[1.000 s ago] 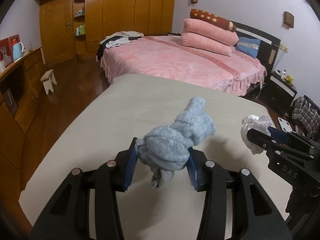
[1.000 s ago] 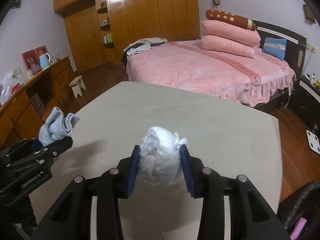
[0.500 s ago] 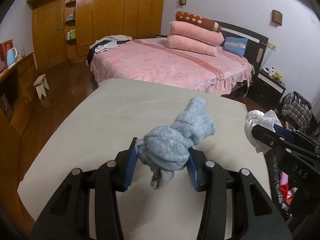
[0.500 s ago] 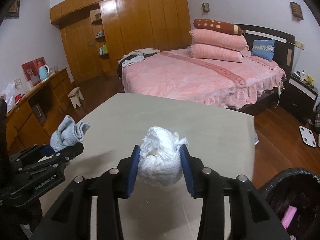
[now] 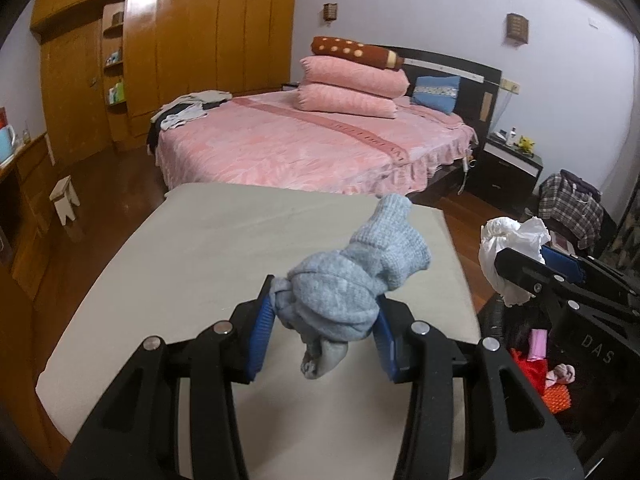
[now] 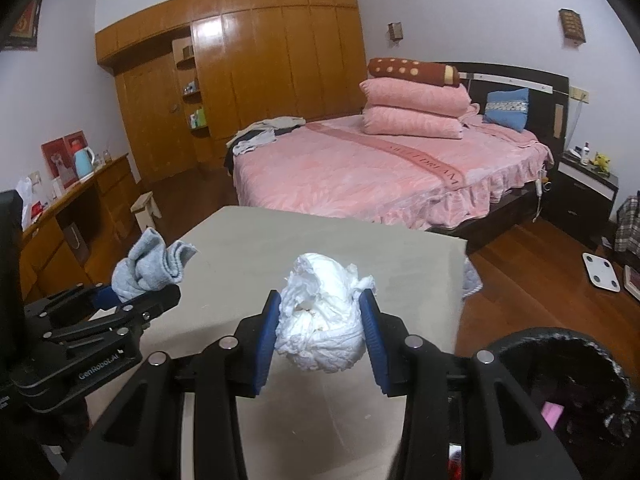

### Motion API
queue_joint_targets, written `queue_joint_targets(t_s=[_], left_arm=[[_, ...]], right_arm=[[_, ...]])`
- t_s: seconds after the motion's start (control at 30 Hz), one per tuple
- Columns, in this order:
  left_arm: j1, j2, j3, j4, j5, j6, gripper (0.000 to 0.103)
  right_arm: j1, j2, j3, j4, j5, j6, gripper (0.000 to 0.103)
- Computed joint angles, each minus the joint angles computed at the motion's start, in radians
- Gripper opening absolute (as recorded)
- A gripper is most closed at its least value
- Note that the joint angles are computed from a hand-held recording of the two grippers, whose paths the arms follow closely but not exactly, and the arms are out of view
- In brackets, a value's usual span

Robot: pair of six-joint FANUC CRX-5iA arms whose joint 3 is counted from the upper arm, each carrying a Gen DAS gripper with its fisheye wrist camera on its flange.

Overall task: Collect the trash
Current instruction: 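Carry the grey socks and white tissue over the bin, then open both tools to drop the socks and tissue into the bin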

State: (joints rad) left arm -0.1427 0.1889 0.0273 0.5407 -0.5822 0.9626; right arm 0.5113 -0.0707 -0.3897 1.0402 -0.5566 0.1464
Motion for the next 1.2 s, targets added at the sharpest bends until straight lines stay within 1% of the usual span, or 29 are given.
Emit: queue_joint_targets(t_s=[0.23, 0.33, 0.53, 0.7, 1.03, 1.2], left_arm=[[-0.049, -0.037, -0.031, 0.034, 0.012, -0.04, 0.043], [-0.078, -0.05, -0.049, 0.066, 0.023, -0.076, 0.043], [-0.13, -0.059, -0.075, 0.108, 0.035, -0.115, 0.043], [-0.175, -0.046, -0.077, 0.141, 0.032, -0.155, 0.043], [-0.28, -0.013, -0.088, 0.241, 0.045, -0.283, 0.043], [-0.328, 0.012, -0.081, 0.258, 0.044, -0.315, 0.043]], right_arm=[[-0.007, -0.103, -0.085, 0.052, -0.042, -0.061, 0.04], [-0.008, -0.145, -0.118, 0.067, -0.066, -0.079, 0.04], [-0.012, -0.231, -0.184, 0.094, -0.133, -0.105, 0.04], [-0.016, -0.297, -0.232, 0.091, -0.195, -0.113, 0.04], [-0.03, -0.406, -0.309, 0.056, -0.308, -0.117, 0.04], [-0.044, -0.452, -0.342, 0.031, -0.352, -0.115, 0.04]])
